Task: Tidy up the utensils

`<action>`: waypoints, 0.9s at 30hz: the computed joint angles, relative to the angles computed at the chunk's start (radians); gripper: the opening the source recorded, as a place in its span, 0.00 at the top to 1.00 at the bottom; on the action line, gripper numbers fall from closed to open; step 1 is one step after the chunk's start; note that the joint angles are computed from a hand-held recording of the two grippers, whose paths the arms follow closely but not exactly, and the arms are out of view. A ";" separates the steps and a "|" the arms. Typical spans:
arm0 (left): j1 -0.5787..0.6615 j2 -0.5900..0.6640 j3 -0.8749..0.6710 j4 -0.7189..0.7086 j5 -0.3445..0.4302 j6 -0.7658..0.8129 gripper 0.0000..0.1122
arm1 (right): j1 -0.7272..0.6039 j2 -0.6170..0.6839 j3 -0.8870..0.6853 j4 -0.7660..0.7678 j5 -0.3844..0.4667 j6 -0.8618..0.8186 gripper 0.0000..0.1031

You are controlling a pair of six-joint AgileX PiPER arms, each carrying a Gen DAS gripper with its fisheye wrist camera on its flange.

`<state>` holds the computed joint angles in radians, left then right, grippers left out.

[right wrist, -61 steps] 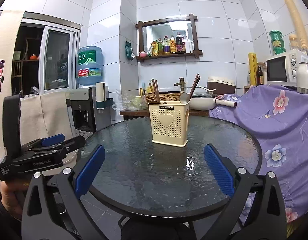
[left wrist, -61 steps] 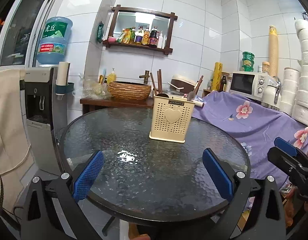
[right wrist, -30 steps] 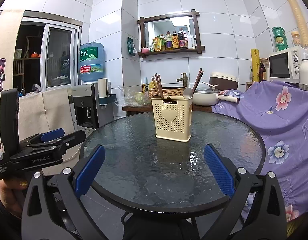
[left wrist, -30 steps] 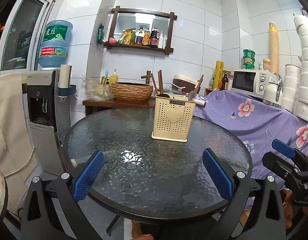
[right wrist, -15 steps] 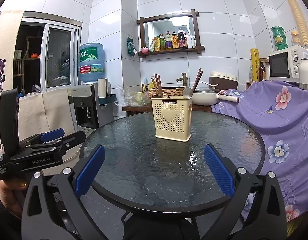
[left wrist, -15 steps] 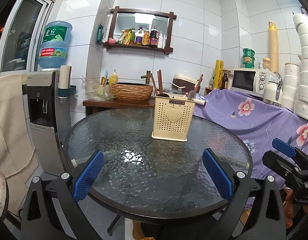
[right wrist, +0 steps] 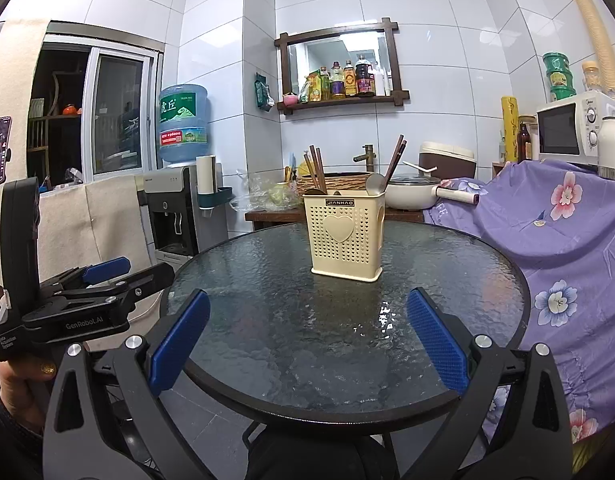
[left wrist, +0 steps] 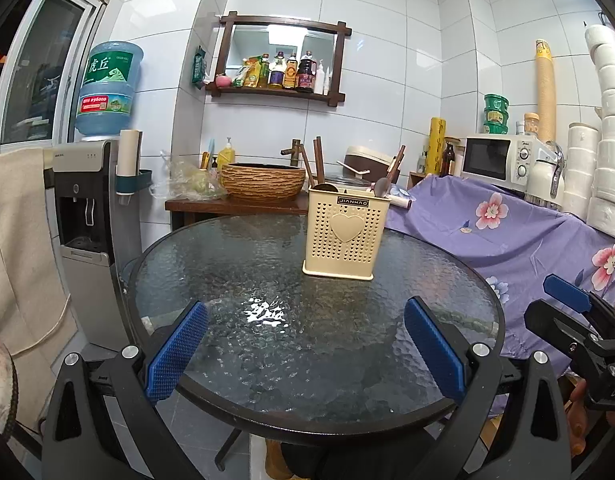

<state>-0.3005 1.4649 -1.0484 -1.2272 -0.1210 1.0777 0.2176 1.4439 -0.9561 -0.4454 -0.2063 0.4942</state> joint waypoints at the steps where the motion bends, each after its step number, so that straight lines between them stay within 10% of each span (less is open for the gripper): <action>1: 0.001 -0.001 0.000 -0.001 0.002 0.001 0.14 | 0.000 0.000 -0.001 0.000 0.000 0.000 0.06; 27: -0.019 0.020 0.003 -0.044 -0.028 0.044 0.14 | 0.005 0.005 -0.001 -0.001 0.003 0.008 0.06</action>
